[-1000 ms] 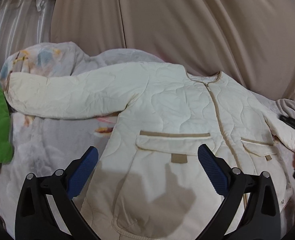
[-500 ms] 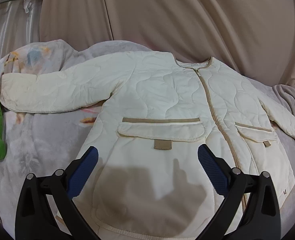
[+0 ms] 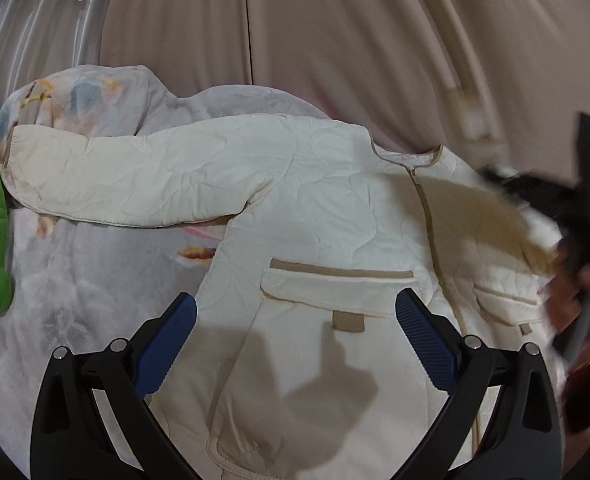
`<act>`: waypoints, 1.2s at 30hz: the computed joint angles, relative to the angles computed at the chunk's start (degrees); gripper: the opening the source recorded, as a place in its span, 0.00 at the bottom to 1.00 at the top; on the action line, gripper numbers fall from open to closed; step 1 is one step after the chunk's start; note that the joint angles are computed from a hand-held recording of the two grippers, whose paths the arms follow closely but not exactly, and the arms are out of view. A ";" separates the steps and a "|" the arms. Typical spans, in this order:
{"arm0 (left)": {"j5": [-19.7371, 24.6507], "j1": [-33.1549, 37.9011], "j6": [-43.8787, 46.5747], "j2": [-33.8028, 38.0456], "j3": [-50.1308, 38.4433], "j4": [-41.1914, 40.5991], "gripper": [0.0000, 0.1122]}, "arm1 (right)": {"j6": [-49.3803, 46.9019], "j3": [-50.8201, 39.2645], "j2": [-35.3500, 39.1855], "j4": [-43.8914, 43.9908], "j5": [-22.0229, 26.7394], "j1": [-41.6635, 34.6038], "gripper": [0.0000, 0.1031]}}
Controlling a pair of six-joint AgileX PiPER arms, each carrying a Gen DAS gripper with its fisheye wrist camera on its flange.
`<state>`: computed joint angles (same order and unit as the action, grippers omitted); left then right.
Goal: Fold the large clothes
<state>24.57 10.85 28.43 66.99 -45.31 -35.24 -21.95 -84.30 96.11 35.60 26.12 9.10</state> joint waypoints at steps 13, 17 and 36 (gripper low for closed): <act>21.68 1.71 5.47 25.68 -21.77 -14.96 0.87 | -1.84 24.29 -8.82 0.65 -8.04 4.40 0.49; 22.55 -3.38 -1.10 33.81 -28.70 -12.36 0.86 | -19.13 32.96 -14.63 20.25 -2.41 -13.59 0.51; 10.52 -7.11 -6.85 39.52 -53.16 6.35 0.08 | -34.65 23.80 -3.22 51.08 11.00 -31.90 0.18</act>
<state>35.09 3.75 21.58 106.52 -98.46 -28.89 -56.60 -60.50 92.89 86.68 37.11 -22.80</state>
